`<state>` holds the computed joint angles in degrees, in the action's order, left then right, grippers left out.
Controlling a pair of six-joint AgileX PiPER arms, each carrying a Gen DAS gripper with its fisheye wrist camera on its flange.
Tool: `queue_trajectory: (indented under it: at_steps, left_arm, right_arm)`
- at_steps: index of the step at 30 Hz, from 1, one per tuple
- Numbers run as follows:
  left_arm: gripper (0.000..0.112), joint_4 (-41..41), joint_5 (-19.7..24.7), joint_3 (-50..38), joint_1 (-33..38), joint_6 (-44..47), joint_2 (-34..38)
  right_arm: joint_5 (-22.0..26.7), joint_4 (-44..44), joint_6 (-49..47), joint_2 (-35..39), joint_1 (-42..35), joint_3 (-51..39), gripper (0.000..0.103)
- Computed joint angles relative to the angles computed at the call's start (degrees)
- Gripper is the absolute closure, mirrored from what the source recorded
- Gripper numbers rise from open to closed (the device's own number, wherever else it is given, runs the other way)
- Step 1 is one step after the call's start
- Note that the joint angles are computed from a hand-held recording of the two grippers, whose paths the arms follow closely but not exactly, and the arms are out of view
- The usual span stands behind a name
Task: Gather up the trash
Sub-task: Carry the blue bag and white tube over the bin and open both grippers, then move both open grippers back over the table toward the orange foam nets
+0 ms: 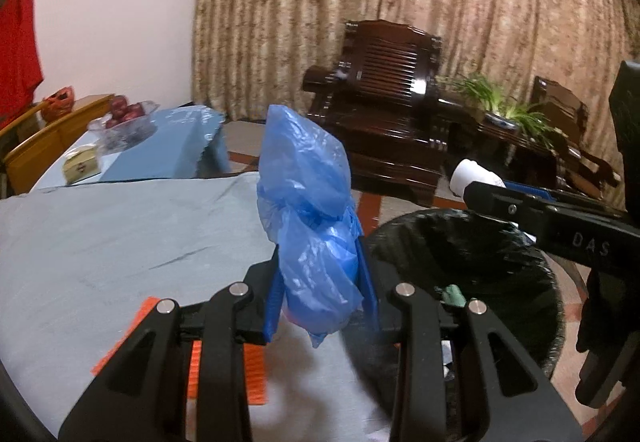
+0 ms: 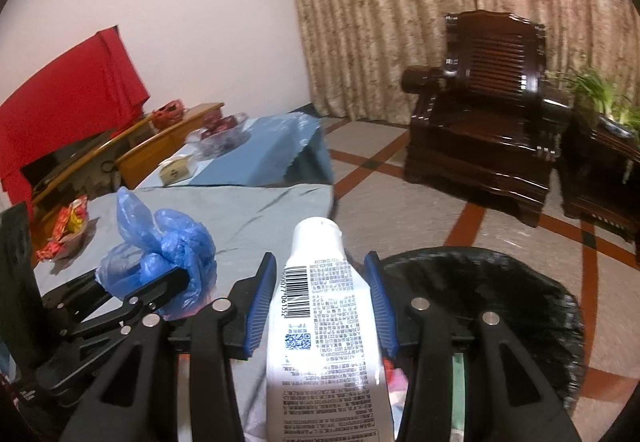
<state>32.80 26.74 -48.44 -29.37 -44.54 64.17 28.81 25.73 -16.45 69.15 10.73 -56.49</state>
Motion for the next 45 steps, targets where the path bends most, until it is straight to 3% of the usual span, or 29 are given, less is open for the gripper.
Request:
queue_trajectory:
  at_steps: [15,29,30,31,32,34,40,45]
  left_arm:
    - [0.08,10.08,-2.11,-7.1,-12.49,-11.42,13.62]
    - [0.079,10.41,-7.84,-10.42,-13.17,-11.8,22.88]
    - [0.076,9.94,-8.32,-10.21,-13.13,-11.56,22.95]
    - [0.064,8.25,-8.76,-10.3,-12.67,-9.8,23.0]
    - [0.057,7.48,-8.85,-10.43,-12.48,-8.97,22.98]
    - [0.044,8.9,-9.9,-9.31,-12.46,-10.27,22.23]
    - [0.027,10.48,-8.91,-5.21,-12.68,-12.18,17.87]
    - [0.021,14.66,-5.61,-1.08,-13.13,-16.7,11.18]
  right_arm:
    - [4.55,15.0,-19.39,-0.77,-19.09,3.95,0.058]
    - [4.94,22.63,-31.19,4.17,-27.09,5.05,0.058]
    - [4.8,22.67,-31.29,4.39,-27.31,5.07,0.057]
    - [4.68,23.0,-31.71,4.53,-27.69,5.22,0.057]
    - [4.21,22.68,-31.36,4.39,-27.67,5.36,0.054]
    - [3.04,22.24,-31.05,3.77,-28.15,6.01,0.036]
    - [2.34,24.17,-31.87,0.51,-29.9,7.85,0.008]
    - [1.44,20.18,-26.75,-3.87,-26.23,9.45,0.006]
